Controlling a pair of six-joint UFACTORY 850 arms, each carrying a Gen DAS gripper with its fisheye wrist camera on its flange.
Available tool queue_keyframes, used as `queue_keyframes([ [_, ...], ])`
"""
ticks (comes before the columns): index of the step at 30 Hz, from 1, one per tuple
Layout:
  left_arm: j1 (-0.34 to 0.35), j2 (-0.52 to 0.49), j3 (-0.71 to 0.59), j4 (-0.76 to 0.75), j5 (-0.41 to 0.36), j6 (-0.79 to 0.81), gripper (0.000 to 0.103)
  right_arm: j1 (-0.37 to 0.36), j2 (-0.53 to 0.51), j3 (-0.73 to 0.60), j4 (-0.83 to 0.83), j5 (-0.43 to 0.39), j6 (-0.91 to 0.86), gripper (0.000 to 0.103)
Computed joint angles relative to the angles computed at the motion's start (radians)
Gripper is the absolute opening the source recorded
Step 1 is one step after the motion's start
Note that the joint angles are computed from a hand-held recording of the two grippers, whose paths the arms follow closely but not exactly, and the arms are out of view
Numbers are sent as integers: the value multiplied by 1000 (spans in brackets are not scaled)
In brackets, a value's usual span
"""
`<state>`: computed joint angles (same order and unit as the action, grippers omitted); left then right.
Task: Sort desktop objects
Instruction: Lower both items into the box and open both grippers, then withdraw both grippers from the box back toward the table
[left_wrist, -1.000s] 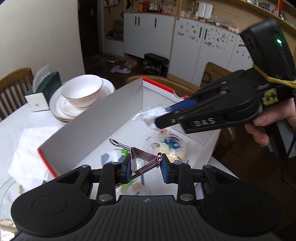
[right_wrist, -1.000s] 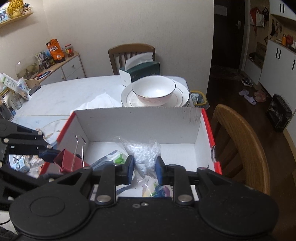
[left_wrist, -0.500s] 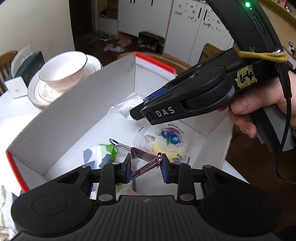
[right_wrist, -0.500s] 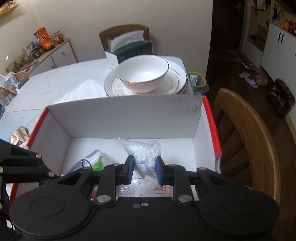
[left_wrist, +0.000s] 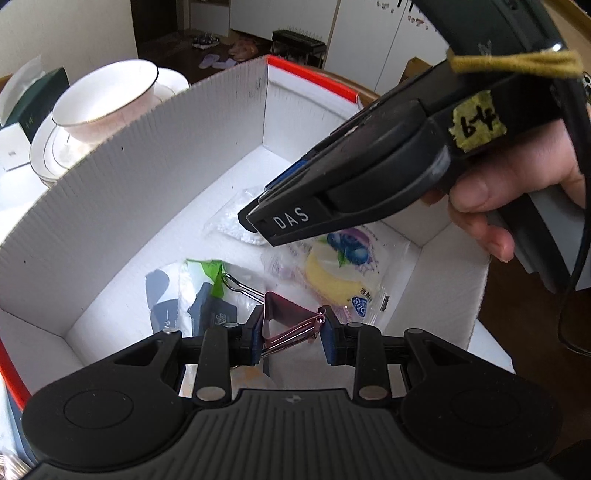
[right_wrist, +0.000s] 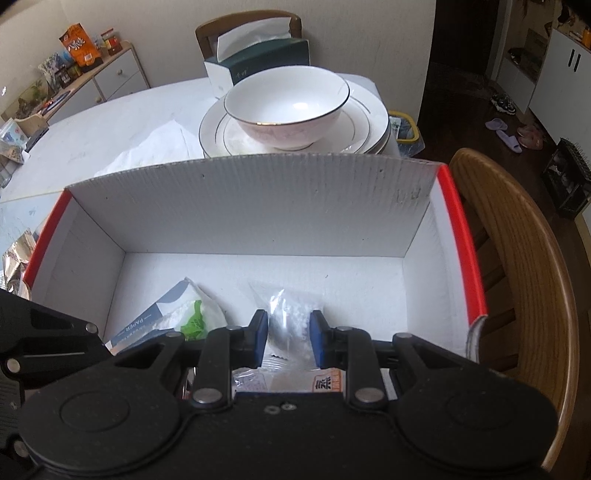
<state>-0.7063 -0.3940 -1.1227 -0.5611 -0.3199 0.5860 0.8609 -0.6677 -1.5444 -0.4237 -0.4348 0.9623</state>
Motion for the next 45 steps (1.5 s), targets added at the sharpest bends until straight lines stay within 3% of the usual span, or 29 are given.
queue_keyframes([
  [12, 20, -3, -1, -39, -53, 22, 31, -1, 1, 5, 35, 9, -27, 31],
  [13, 23, 1, 3, -55, -55, 34, 37, -1, 4, 9, 32, 11, -22, 31],
  [14, 25, 8, 12, -75, -50, 50, 51, -1, 7, 13, 31, 12, -17, 32],
  [17, 31, 38, 45, -138, -12, 103, 62, 1, 21, 31, 14, 20, 4, 35],
  [29, 43, 153, 136, -352, 65, 284, 63, 22, 99, 101, -69, 56, 86, 43],
  [45, 46, 291, 259, -863, 147, 778, 63, 85, 172, 157, -237, 74, 280, 56],
])
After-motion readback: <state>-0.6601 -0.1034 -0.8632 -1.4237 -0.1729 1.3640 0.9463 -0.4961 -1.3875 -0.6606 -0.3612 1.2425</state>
